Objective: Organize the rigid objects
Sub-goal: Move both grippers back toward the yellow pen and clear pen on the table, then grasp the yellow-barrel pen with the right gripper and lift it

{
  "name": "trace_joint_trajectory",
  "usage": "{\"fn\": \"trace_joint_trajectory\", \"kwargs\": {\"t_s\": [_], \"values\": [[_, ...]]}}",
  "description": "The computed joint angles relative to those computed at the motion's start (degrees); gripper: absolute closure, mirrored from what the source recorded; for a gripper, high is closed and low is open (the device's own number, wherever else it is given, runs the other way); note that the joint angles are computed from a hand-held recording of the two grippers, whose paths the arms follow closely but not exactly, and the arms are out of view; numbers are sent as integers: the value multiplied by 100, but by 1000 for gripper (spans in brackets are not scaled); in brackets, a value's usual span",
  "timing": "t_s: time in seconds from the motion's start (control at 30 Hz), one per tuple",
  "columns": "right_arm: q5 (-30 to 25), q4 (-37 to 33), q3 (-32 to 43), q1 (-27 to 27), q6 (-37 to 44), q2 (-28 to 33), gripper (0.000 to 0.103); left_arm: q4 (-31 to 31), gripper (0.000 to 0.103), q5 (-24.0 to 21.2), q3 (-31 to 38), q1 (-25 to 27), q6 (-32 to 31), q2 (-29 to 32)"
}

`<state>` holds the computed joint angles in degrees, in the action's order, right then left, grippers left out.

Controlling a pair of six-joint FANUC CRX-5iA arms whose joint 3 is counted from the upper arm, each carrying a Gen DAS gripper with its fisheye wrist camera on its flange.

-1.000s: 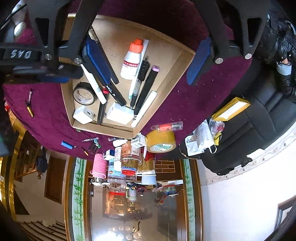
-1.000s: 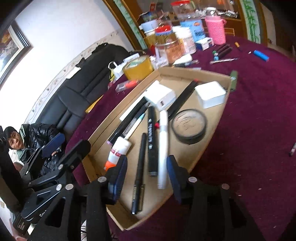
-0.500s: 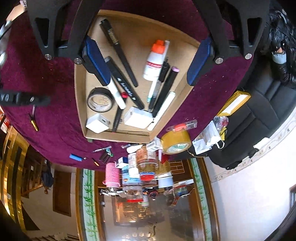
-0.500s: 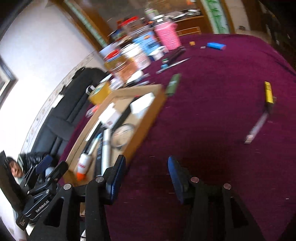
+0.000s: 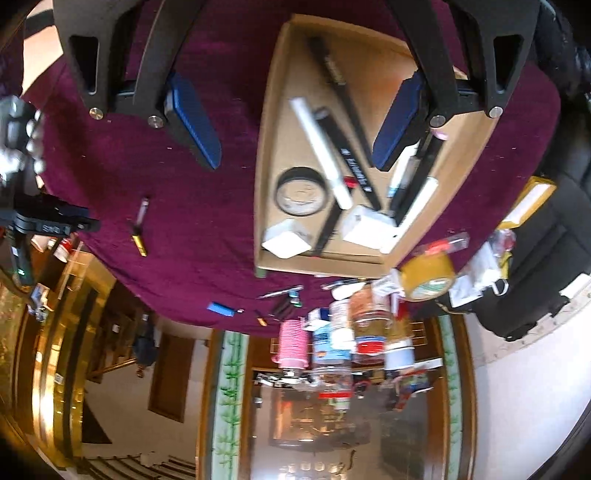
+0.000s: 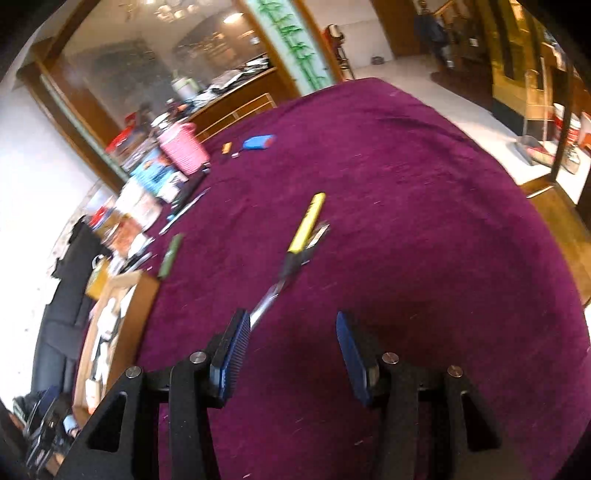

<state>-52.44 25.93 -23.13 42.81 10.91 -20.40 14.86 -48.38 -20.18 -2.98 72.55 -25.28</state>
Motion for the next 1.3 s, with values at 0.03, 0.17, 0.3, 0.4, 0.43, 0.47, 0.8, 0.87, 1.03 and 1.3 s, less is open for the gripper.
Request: {"fn": "trace_joint_trajectory", "kwargs": {"t_s": [0.03,0.17,0.3,0.4,0.43,0.47,0.8,0.87,1.03,1.3], "values": [[-17,-43,42,-64,48,47,51,55,19,-6,-12,-41,-57,12],[16,-335,281,-314,365,361,51,152,19,-44,-22,-185,-190,66],[-45,-683,719,-367,819,897,51,225,19,-70,15,-236,-193,137],[-220,-783,1093,-335,1012,1371,51,291,19,-110,64,-255,-215,197],[-288,-592,1095,-275,897,1428,51,274,19,-111,93,-290,-203,222],[-335,-436,1065,-213,809,1444,51,262,19,-106,109,-315,-199,242],[-812,-658,459,-222,782,547,92,675,19,-153,129,-433,-435,575],[-780,-426,353,-191,619,425,92,722,19,-155,145,-506,-448,665],[100,-90,443,-476,990,567,91,646,19,-196,220,-703,-398,787],[152,-1456,1856,-1072,2596,1910,64,536,19,-260,327,-650,-302,879]]}}
